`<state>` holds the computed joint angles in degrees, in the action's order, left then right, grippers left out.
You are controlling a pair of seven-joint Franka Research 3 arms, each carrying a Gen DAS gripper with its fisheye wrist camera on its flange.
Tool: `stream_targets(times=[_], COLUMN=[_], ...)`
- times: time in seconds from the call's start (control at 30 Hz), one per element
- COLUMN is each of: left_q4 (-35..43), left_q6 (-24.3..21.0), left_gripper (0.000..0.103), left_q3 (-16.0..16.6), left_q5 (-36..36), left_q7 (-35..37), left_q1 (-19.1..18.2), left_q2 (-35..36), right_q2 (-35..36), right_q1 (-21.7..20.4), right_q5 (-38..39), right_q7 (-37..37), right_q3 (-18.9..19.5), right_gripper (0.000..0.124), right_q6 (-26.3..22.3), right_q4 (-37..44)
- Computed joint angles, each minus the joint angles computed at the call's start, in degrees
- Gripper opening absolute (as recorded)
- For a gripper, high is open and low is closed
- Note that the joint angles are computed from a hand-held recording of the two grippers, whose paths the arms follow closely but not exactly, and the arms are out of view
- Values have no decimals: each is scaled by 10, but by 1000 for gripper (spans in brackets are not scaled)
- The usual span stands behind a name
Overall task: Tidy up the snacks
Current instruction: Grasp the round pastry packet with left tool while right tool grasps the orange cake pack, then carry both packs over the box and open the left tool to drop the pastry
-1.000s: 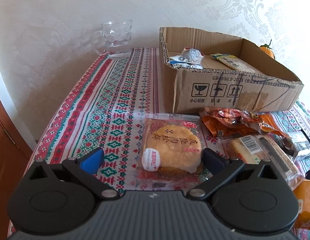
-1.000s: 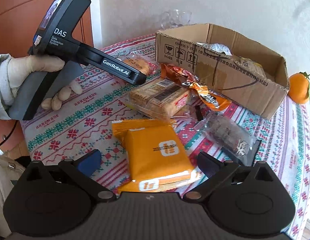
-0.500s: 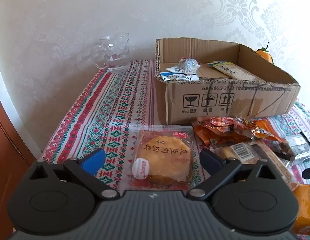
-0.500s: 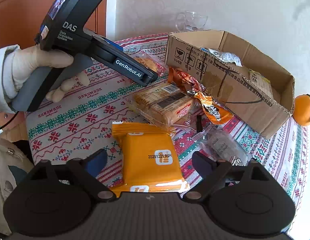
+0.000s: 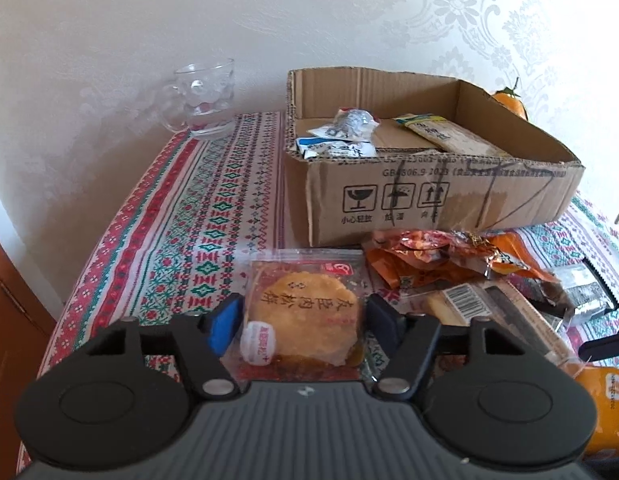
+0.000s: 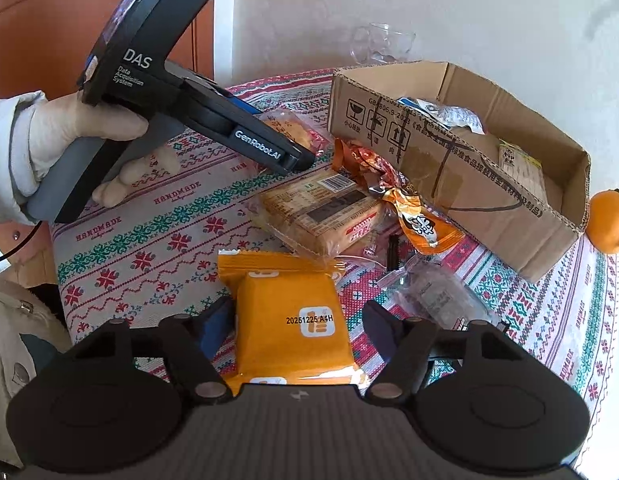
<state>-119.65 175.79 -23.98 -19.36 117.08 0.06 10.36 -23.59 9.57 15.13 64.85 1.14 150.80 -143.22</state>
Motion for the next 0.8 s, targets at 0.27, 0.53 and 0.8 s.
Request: stream_targets(times=[0.27, 0.53, 0.8], left_q4=[11, 11, 4], left_q6=[-24, -70, -147], left_gripper=[57, 57, 56], left_q3=[-25, -1, 48], left_q5=[-63, -149, -207], left_q7=[59, 141, 210], left_q1=[24, 7, -22], left_q2=[2, -22, -69], right_q2=[-3, -19, -48], right_q1=[5, 0, -9], right_q5=[12, 8, -7], right_q7=[-1, 19, 34], right_q3=[-1, 2, 3], right_gripper=[56, 55, 55], right_q6=[-10, -19, -34], right_q4=[2, 0, -6])
